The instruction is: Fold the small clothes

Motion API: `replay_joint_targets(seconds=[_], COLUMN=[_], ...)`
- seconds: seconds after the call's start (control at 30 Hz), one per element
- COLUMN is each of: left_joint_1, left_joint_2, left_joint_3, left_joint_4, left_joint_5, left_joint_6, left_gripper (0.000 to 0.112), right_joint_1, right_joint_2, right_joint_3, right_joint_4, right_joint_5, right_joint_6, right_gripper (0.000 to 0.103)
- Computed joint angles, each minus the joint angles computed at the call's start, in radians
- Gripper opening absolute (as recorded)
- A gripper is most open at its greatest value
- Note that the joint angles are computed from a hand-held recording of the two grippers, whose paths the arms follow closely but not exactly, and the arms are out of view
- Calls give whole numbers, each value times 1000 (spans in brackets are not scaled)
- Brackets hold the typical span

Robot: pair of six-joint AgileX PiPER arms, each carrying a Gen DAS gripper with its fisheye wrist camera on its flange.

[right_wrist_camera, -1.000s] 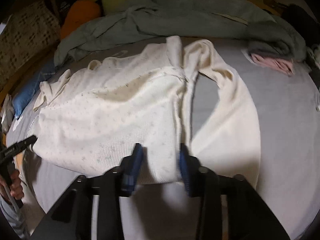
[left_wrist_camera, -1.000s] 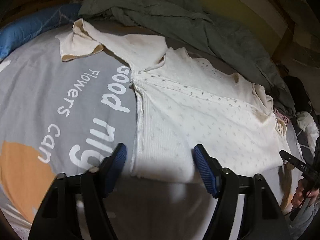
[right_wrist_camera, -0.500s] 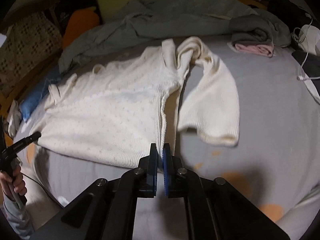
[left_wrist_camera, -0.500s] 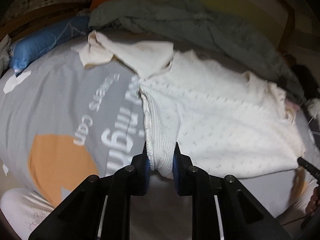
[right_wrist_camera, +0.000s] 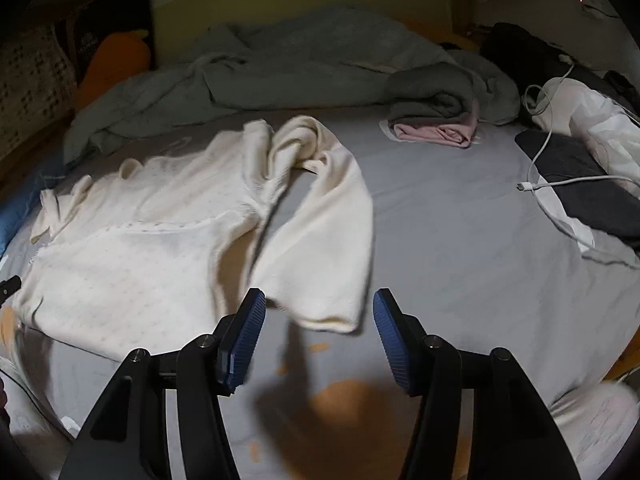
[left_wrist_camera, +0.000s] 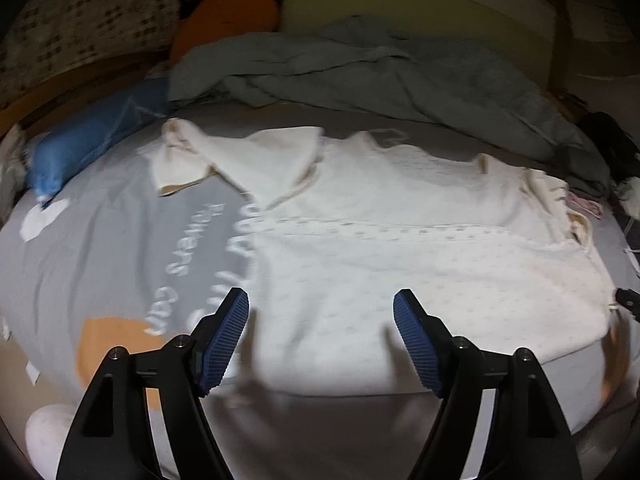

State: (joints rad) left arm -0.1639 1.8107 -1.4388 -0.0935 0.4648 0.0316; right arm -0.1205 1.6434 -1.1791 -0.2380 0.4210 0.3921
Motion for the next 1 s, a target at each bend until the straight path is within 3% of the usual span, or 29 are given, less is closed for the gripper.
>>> replay_joint_targets(seconds=[0.07, 0.13, 0.23, 0.27, 0.3, 0.33, 0.4, 0.47, 0.57, 0.63, 0.73, 0.83, 0.93, 0.97, 1.0], left_joint_1=[-16, -41, -81, -97, -112, -128, -156, -190, -202, -197, -193, -214, -215, -212, -208], left_joint_2=[15, 29, 66, 77, 88, 101, 123, 131, 126, 127, 128, 120, 109, 107, 106], left_joint_3=[-19, -31, -64, -70, -75, -80, -89, -77, -49, -42, -28, -1, 23, 27, 31], left_joint_4=[-68, -102, -116, -101, -84, -64, -14, 117, 185, 186, 186, 303, 322, 308, 290], left_joint_5=[-1, 1, 26, 27, 27, 29, 34, 9, -32, -44, -66, -91, -113, -120, -126], left_joint_6=[66, 87, 82, 63, 45, 30, 3, -99, -166, -181, -184, -269, -273, -259, -243], left_gripper=[74, 74, 75, 75, 75, 75, 75, 75, 78, 82, 83, 83, 84, 84, 84], right_joint_1=[-25, -51, -99, -97, -86, -76, -58, -39, -49, -100, -158, -219, -267, -282, -295], right_joint_2=[64, 106, 182, 196, 190, 186, 175, 135, 85, 70, 90, 159, 277, 307, 313], right_joint_3=[-97, -142, -203, -213, -201, -197, -202, -170, -148, -164, -230, -327, -452, -493, -499], right_joint_4=[64, 89, 246, 234, 183, 143, 128, 23, -265, -374, -578, -636, -642, -595, -559], right_joint_5=[100, 130, 172, 171, 145, 137, 153, 110, 83, 95, 180, 247, 352, 388, 399], right_joint_6=[-108, -134, -285, -282, -257, -250, -291, -221, 73, 218, 414, 443, 465, 447, 443], right_gripper=[58, 58, 56, 51, 25, 5, 5, 5, 5, 4, 4, 4, 5, 8, 17])
